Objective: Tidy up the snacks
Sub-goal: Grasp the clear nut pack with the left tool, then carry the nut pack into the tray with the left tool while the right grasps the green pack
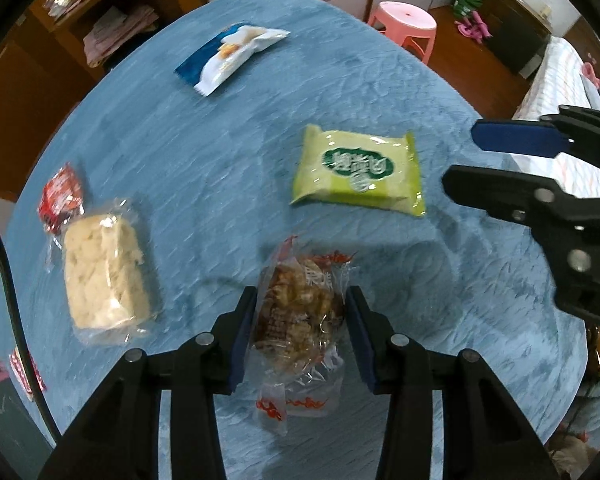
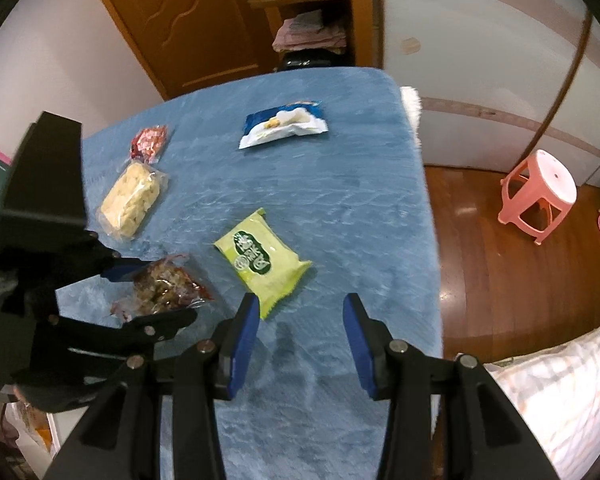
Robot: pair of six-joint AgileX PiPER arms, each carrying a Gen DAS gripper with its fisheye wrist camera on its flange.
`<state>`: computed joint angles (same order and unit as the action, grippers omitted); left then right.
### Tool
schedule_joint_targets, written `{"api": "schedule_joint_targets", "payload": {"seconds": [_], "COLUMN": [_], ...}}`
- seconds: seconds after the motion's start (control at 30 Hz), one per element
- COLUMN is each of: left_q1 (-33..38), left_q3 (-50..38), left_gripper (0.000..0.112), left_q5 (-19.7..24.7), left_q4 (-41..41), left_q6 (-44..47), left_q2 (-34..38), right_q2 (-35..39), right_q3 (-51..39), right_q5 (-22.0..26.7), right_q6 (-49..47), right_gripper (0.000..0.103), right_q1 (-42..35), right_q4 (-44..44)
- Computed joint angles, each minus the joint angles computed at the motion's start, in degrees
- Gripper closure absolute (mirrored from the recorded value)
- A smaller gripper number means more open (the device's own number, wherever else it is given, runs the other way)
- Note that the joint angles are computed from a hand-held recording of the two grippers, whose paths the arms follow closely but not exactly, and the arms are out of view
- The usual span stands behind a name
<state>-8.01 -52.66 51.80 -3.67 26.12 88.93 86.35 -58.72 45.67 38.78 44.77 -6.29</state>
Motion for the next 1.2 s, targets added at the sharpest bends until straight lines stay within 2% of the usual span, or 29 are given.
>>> {"api": "schedule_joint_targets", "payload": {"seconds": [0.27,0.37,0.6,0.67,0.8,0.9,1.0,1.1,1.2], "left_q1": [2.57,4.93,9.3,9.34,10.17,13.53,16.56,19.17,21.5], "left_q3": [-2.54,-2.66,-3.55,-6.34,-6.83,-3.81,-3.91,-4.79,-5.46], "left_gripper": [0.07,0.07,0.07,0.07,0.07,0.072,0.072,0.072,0.072], "left_q5": [2.8,3.41,5.7,6.03,5.82,4.13,4.81,6.02,7.4], "left_q4": [0.08,-0.16,-2.29,-2.08,-1.96,-2.77,-3.3,-4.6,-5.73], "left_q6": [-1.28,0.25,2.95,2.7,2.69,5.61,7.69,9.24,10.9], "left_q2": [2.0,1.85,1.84,4.23,5.05,3.99,3.15,2.07,1.01], "right_q2": [8.95,10.96,15.81,16.7,18.32,18.06,16.2,13.61,11.55], "right_q3": [-6.23,-7.72,-12.49,-13.75,-16.63,-16.77,-15.29,-12.62,-10.37], "right_q5": [0.41,0.32,3.42,4.5,6.72,6.57,4.97,2.55,1.61], "right_q6": [-5.95,-8.01,-9.37,-9.81,-13.02,-14.48,-16.54,-17.49,-15.6], "right_gripper": [0.059,0.053,0.048,0.048,0.048,0.055,0.06,0.061,0.062], "right_q1": [0.03,-0.29,1.26,1.76,0.8,-0.5,-2.76,-4.06,-2.56], "right_q4": [1.01,0.96,-2.3,-3.03,-0.74,1.51,5.72,9.3,8.22]}}
